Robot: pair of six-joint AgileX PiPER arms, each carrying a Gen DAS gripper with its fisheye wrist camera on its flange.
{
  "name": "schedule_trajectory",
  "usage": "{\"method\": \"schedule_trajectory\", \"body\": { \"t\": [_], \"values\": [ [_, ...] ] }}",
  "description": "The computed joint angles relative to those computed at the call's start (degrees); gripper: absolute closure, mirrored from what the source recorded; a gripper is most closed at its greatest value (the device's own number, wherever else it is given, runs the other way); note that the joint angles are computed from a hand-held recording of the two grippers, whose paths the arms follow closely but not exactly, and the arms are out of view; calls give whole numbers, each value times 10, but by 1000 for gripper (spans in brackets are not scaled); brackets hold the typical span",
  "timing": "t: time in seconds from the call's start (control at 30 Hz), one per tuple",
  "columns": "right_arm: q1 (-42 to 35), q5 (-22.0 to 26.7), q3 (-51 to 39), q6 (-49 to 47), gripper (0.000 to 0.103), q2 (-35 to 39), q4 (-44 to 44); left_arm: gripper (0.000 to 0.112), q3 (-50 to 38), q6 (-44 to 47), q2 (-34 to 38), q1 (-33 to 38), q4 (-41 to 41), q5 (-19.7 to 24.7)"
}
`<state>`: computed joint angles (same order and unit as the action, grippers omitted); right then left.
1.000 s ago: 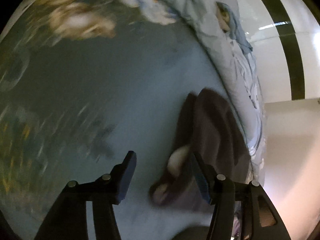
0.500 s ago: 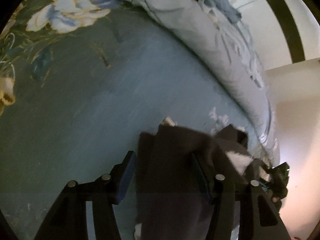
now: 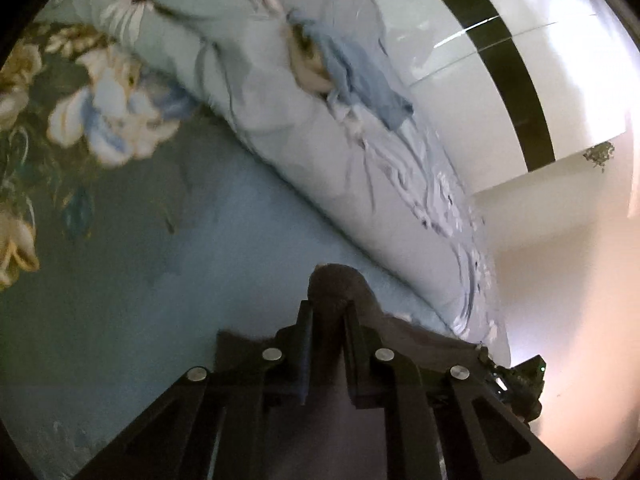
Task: Fold clothes
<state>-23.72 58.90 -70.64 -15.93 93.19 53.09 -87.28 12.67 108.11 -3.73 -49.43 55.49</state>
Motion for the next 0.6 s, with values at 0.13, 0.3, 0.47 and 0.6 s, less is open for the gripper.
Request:
{"method": "schedule_trajectory", "body": {
  "t": [0.13, 0.3, 0.47, 0.6],
  "values": [
    [14, -22, 2, 49, 91, 57, -31, 98, -53, -81, 75, -22, 86, 2],
    [4, -47, 47, 45, 91, 94, -12, 105, -40, -128, 124, 0, 102, -16],
    [3, -49, 51, 39, 91, 106, -10, 106, 9, -90, 124, 47, 17, -23],
    [15, -36, 22, 64, 86, 107, -51, 103, 15, -61, 113, 48, -3, 5]
  ]
}}
